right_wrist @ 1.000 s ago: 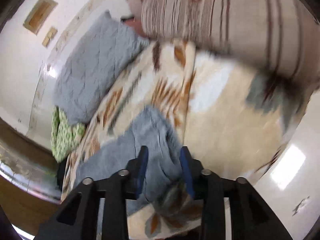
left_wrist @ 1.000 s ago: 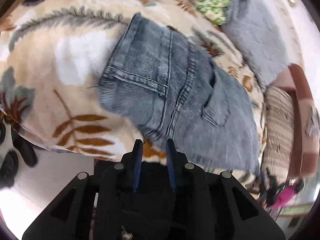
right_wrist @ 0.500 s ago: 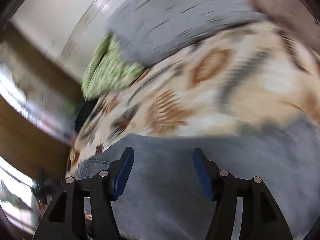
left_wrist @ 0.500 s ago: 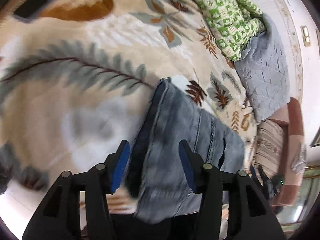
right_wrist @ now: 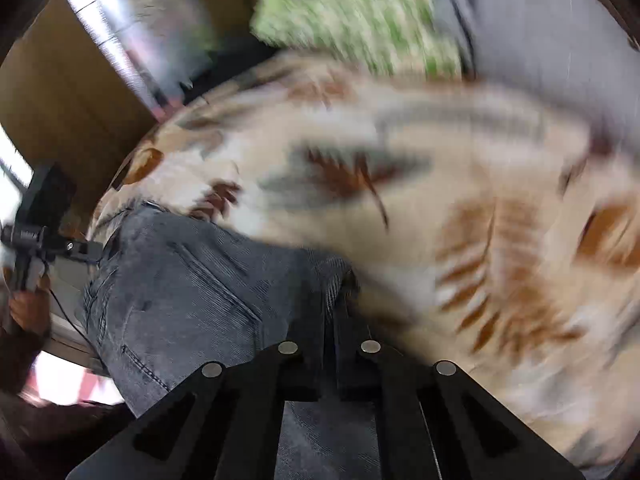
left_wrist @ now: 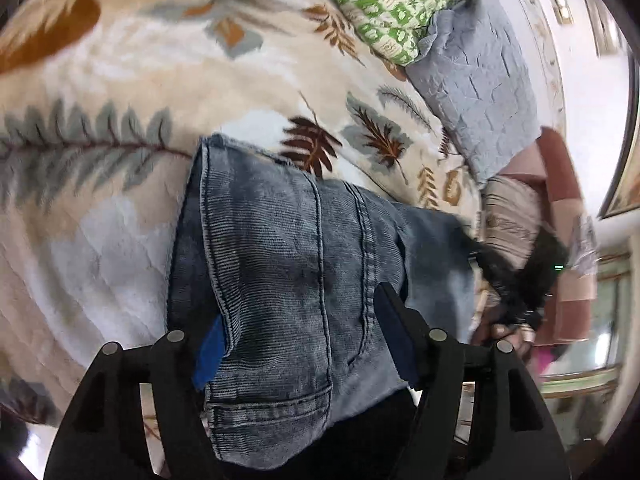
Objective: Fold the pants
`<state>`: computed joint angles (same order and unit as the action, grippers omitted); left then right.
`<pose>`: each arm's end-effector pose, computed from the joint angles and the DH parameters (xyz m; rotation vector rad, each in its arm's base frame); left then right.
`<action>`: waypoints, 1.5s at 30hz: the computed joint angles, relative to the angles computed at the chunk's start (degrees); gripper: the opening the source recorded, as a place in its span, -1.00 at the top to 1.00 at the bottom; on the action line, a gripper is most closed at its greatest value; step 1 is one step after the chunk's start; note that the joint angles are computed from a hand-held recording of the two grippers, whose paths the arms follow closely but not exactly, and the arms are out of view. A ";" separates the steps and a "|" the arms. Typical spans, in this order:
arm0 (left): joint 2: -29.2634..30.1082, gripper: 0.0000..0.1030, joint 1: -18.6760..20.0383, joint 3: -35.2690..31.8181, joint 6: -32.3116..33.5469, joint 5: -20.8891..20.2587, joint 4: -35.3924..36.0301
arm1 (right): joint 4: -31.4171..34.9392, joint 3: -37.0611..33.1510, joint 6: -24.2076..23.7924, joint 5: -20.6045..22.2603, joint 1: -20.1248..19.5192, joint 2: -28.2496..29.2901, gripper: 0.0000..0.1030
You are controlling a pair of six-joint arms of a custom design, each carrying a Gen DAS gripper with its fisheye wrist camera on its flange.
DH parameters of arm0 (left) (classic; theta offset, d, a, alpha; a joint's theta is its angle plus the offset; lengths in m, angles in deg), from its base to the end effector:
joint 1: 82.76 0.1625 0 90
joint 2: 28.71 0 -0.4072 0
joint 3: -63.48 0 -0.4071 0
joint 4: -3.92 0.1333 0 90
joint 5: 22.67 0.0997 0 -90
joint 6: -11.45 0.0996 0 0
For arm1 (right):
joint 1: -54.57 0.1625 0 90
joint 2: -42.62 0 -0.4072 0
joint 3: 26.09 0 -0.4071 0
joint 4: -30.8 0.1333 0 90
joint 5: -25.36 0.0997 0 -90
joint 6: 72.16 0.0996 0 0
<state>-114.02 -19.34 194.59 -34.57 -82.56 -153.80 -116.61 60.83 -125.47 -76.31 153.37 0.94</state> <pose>-0.0338 -0.4771 0.2338 -0.6182 2.7427 -0.8853 0.2203 -0.6831 0.0699 1.4530 -2.4735 0.1720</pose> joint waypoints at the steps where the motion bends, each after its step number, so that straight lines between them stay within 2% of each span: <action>1: 0.58 -0.25 -0.05 -0.82 -1.21 1.76 2.10 | -1.93 -0.78 0.09 -2.75 0.05 1.52 0.96; 3: 2.50 -0.05 1.33 -2.85 -4.07 1.61 5.74 | -2.99 -2.51 0.97 -7.93 -0.31 4.27 0.96; 5: 2.33 0.00 1.73 -2.65 -6.12 1.02 6.59 | -4.13 -2.99 1.59 -11.18 -0.73 5.67 0.95; 7: 0.75 0.00 0.51 -1.68 -7.16 2.28 7.58 | -6.30 -1.17 4.80 -8.93 -1.53 3.83 0.88; 10: -3.26 0.01 -2.80 1.06 -9.08 4.88 9.02 | -5.96 2.66 12.74 -1.03 -4.04 -2.08 0.76; 12: -6.36 -0.03 -4.83 3.23 -9.71 5.91 9.65 | -5.77 5.54 16.71 3.56 -6.43 -6.71 0.38; 14: -8.92 -0.17 -6.55 5.13 -10.34 6.71 9.75 | -6.98 8.03 18.68 5.95 -9.82 -11.83 0.26; 15: -9.02 -0.29 -6.58 5.33 -10.48 6.82 9.36 | -8.70 8.58 19.41 5.18 -11.02 -13.23 0.26; 16: -9.08 -0.33 -6.50 5.60 -10.98 6.88 9.03 | -9.49 8.45 20.08 4.33 -11.91 -14.11 0.26; 21: -4.53 -0.34 -3.23 4.88 -13.46 2.37 4.29 | -12.14 6.16 25.30 0.26 -18.78 -18.31 0.19; 25: -2.55 -0.40 -4.02 3.51 -15.66 4.64 7.00 | -10.93 4.12 25.69 -1.00 -21.33 -17.83 0.19; 29: -1.82 -0.41 -3.42 2.39 -17.07 4.50 8.40 | -10.09 3.26 22.47 -1.11 -21.30 -15.71 0.19; 31: -1.55 -0.41 -3.62 1.66 -18.14 4.86 10.04 | -11.85 2.67 17.39 -6.67 -19.79 -13.24 0.38; 32: -1.56 -0.41 -3.85 1.54 -18.35 5.15 10.45 | -14.36 2.73 12.98 -9.40 -18.98 -12.29 0.77; 33: -1.68 -0.41 -4.34 1.46 -18.55 5.66 10.97 | -15.41 2.67 10.98 -9.72 -18.45 -12.17 1.00; 36: -1.25 -0.42 -5.42 1.10 -18.14 8.08 11.39 | -17.32 2.44 11.67 -5.30 -18.25 -13.52 1.00; 38: 0.14 -0.44 -4.88 -0.26 -19.20 8.75 13.25 | -15.05 0.45 13.40 -5.13 -18.25 -12.95 1.00; 39: 0.62 -0.44 -4.31 -0.51 -18.90 7.75 12.73 | -12.76 -0.94 14.78 -5.71 -18.39 -12.39 1.00; 40: 1.10 -0.44 -3.94 -0.71 -18.32 7.06 12.09 | -8.25 -2.08 17.23 -4.11 -19.03 -12.59 0.96; 42: 1.69 -0.44 -4.05 -1.27 -17.60 7.92 13.14 | -5.10 -2.38 20.34 -1.79 -20.33 -12.94 0.82; 43: 1.75 -0.44 -4.06 -1.39 -17.25 8.24 13.16 | -5.40 -1.74 20.13 -1.29 -20.72 -13.29 0.79; 45: 1.89 -0.45 -3.30 -1.24 -15.94 8.12 10.86 | -7.82 0.19 19.12 -1.68 -21.21 -13.72 0.36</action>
<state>-112.13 -22.64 193.35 -50.51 -74.44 -142.94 -124.43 61.02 -106.36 -77.99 132.16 -12.78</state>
